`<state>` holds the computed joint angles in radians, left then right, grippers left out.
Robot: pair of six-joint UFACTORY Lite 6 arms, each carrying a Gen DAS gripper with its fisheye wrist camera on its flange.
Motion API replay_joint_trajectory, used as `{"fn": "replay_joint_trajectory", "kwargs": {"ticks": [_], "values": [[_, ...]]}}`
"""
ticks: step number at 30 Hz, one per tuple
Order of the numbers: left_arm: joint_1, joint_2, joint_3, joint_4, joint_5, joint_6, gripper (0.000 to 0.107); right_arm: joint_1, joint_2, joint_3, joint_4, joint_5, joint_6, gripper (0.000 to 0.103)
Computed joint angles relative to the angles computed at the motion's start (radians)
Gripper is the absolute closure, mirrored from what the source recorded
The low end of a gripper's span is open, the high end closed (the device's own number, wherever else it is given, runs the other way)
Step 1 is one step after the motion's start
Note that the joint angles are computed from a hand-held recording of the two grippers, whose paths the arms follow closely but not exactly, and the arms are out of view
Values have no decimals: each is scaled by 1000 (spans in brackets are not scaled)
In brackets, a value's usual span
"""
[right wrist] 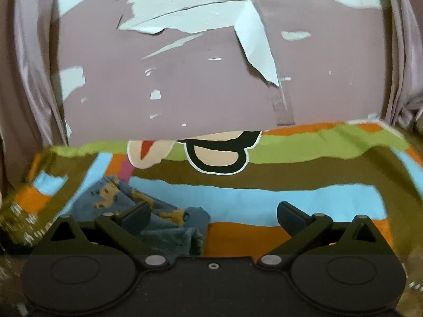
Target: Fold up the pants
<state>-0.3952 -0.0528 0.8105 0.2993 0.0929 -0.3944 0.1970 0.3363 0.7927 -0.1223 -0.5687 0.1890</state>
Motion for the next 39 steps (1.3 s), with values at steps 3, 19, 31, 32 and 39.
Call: {"fn": "replay_joint_trajectory", "kwargs": {"ticks": [3, 19, 31, 32, 39], "values": [[53, 30, 16, 63, 36, -106, 22, 53, -20, -27, 78, 18, -122, 1], [263, -42, -77, -387, 71, 281, 14, 283, -48, -124, 569, -221, -632, 1], [156, 267, 170, 338, 133, -452, 9, 196, 266, 155, 475, -115, -451, 1], [158, 262, 159, 329, 133, -449, 8, 189, 258, 159, 474, -90, -435, 1], [200, 210, 88, 208, 101, -368, 5, 188, 159, 63, 411, -135, -328, 1]]}}
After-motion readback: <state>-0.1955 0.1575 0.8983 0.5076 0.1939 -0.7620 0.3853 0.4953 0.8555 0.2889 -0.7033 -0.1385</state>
